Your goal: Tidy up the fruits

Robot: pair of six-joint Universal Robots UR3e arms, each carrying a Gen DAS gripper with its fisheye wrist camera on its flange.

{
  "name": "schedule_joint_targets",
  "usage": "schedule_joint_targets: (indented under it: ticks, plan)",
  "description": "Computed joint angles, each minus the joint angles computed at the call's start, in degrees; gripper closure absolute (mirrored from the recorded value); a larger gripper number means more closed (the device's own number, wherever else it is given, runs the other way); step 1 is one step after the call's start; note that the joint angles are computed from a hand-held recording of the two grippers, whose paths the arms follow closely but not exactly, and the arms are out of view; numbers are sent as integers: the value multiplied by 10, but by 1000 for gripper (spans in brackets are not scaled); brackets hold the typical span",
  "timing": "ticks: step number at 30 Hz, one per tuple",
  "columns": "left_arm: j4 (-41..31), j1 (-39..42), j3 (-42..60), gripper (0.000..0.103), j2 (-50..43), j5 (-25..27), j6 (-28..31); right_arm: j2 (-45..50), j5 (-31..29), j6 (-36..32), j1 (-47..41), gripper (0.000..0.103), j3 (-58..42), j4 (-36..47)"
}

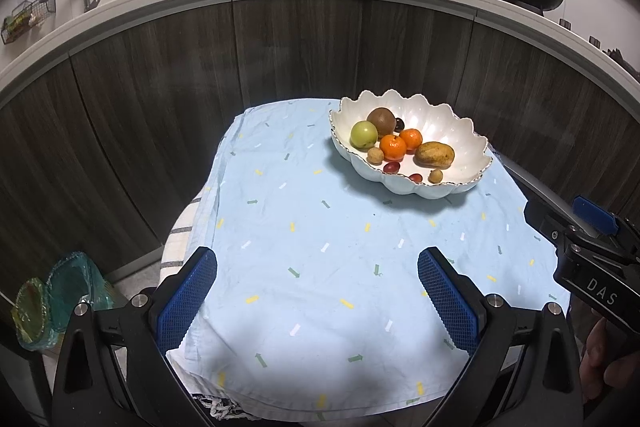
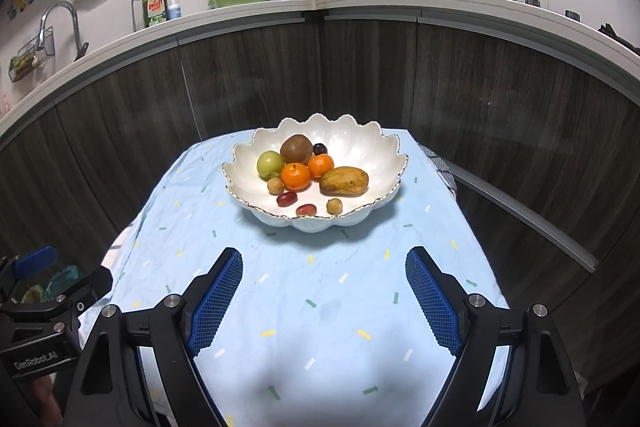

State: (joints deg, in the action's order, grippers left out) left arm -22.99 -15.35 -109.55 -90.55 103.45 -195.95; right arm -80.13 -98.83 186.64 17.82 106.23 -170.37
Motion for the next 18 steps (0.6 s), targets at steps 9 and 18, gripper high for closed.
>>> schedule_joint_targets:
  ticks: [9,18]
  plan:
    - [1,0,-1,1,1,0,1,1,-3,2,2,19,2,-4]
    - [2,2,-2,1,4,0,4,1,-14,12,13,19,2,-9]
